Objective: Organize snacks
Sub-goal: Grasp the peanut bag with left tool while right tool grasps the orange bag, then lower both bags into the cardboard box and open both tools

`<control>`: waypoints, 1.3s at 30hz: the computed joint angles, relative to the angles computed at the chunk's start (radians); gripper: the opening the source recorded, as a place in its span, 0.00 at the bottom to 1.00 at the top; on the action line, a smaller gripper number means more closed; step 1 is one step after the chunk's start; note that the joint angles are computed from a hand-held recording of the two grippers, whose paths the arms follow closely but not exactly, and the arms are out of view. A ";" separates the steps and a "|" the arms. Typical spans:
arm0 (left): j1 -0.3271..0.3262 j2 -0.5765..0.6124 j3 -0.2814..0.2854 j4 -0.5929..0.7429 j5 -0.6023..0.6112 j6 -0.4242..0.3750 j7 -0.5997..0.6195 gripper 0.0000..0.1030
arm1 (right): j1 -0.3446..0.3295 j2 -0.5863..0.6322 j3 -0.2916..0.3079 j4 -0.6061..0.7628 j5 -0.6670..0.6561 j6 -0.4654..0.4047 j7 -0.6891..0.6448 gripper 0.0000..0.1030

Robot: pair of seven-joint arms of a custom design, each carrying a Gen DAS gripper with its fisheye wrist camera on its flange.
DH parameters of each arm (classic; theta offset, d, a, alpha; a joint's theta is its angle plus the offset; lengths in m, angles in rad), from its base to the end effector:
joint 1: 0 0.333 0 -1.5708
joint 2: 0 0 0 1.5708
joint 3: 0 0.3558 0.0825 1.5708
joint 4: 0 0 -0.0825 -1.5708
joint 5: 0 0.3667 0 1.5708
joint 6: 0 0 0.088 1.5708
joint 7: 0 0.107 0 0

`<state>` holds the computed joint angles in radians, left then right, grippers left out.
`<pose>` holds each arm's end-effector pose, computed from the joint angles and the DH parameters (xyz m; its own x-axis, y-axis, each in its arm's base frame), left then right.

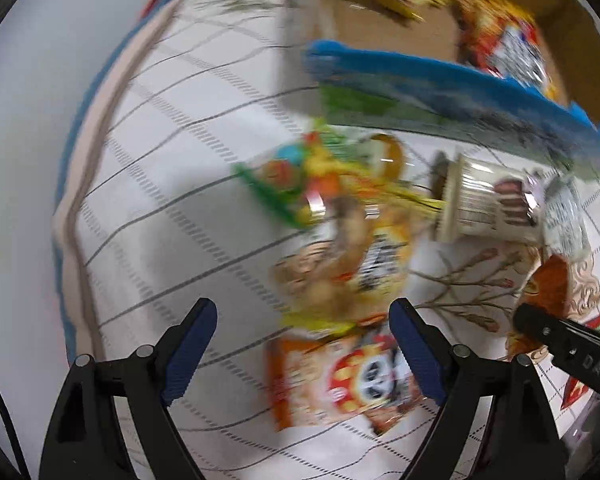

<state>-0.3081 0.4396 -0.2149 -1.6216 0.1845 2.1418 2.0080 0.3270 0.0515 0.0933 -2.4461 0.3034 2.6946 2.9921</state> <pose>0.6073 -0.3156 0.4260 -0.8507 -0.5152 -0.1039 -0.5128 0.8570 -0.0507 0.4541 0.1919 0.3518 -0.9392 -0.2825 -0.1954 -0.3142 0.9363 0.1567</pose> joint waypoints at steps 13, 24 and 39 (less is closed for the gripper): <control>-0.129 0.135 0.022 0.088 0.166 -0.041 -0.068 0.80 | -0.006 -0.044 -0.001 -0.118 0.136 -0.010 -0.058 0.51; -0.064 0.064 0.007 -0.009 0.081 -0.032 -0.044 0.45 | 0.020 -0.002 0.022 -0.085 0.138 0.023 -0.039 0.49; 0.008 -0.016 0.019 -0.171 0.095 0.029 -0.021 0.46 | 0.090 0.088 0.066 -0.001 0.254 0.030 -0.082 0.52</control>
